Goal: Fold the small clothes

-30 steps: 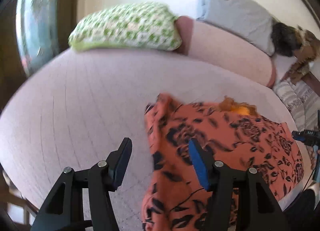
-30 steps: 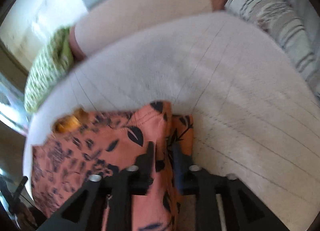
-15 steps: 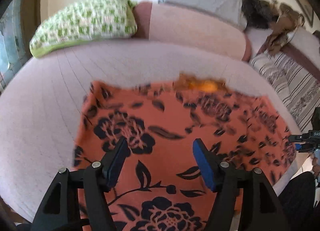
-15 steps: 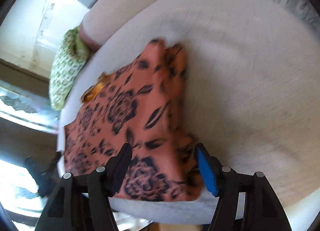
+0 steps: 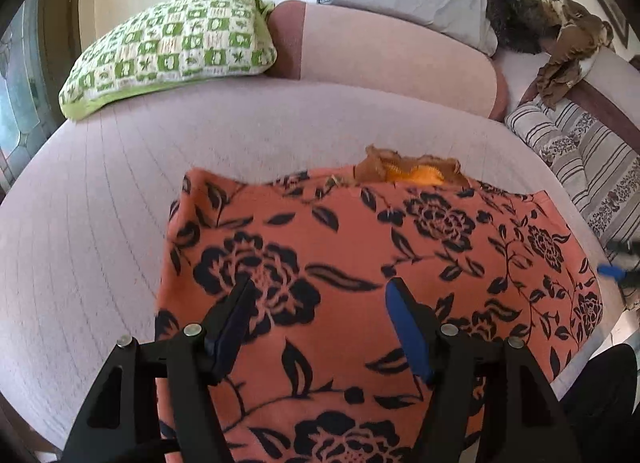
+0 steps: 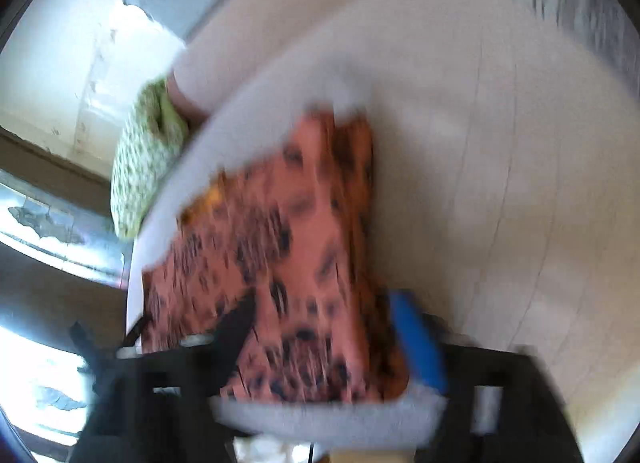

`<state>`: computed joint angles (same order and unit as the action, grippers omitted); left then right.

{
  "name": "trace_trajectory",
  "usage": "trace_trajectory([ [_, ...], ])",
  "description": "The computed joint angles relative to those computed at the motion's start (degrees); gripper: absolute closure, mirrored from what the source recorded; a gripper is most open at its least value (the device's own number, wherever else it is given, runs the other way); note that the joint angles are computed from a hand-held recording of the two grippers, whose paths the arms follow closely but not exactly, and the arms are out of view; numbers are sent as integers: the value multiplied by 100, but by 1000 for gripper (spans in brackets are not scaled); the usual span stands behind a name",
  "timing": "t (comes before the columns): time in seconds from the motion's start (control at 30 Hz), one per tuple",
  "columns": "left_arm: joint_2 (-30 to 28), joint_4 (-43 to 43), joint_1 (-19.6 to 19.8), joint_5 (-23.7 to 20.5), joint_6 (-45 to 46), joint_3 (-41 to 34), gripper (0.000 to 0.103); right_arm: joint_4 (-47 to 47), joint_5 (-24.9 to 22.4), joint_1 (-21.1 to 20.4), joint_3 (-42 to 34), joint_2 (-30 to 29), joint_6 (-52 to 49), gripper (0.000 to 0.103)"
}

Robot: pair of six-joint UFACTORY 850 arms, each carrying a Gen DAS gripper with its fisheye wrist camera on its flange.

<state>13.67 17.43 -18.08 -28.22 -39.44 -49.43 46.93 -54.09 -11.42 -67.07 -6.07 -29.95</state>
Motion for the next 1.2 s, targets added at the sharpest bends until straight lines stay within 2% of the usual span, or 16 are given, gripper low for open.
trace_trajectory([
  [0.13,-245,-75,69,-54,-5,-39,35,-390,234,302,-936,-1044,182,21],
  [0.2,-292,-216,115,-65,34,14,35,-341,-100,311,-1243,-1418,298,22],
  [0.23,-271,-141,105,-16,-21,63,35,-260,-265,387,-1378,-1597,241,39],
  [0.27,-254,-29,75,9,-80,92,35,-418,-359,510,-1512,-1700,211,80],
  [0.33,-248,127,34,14,-118,116,35,-445,-277,618,-1526,-1630,212,88],
  [0.37,-236,131,29,34,-116,130,35,-467,51,662,-1400,-1374,91,89],
  [0.43,-197,56,73,155,-48,199,34,-338,317,612,-1241,-1176,14,89],
  [0.5,-222,224,50,200,-157,219,33,-710,84,621,-1349,-1564,434,87],
  [0.6,-225,201,24,85,-136,168,32,-151,191,510,-1074,-1474,246,77],
  [0.67,-172,-132,92,37,91,132,32,-252,439,516,-928,-1189,426,59],
  [0.8,247,79,27,-39,-354,140,32,-696,941,727,-537,-331,252,56],
  [0.83,367,204,-16,-78,-533,153,32,-519,893,740,-425,-115,26,55],
  [0.93,829,274,-22,-218,-1028,251,32,352,140,760,-109,235,-894,31],
  [1.03,1238,-763,323,-265,-493,466,31,-299,196,841,124,12,-279,31],
  [1.1,1397,-1257,507,-442,-201,607,31,-399,359,729,292,-146,182,47],
  [1.2,1622,-1838,667,-471,66,795,31,-8,381,735,373,4,-92,38],
])
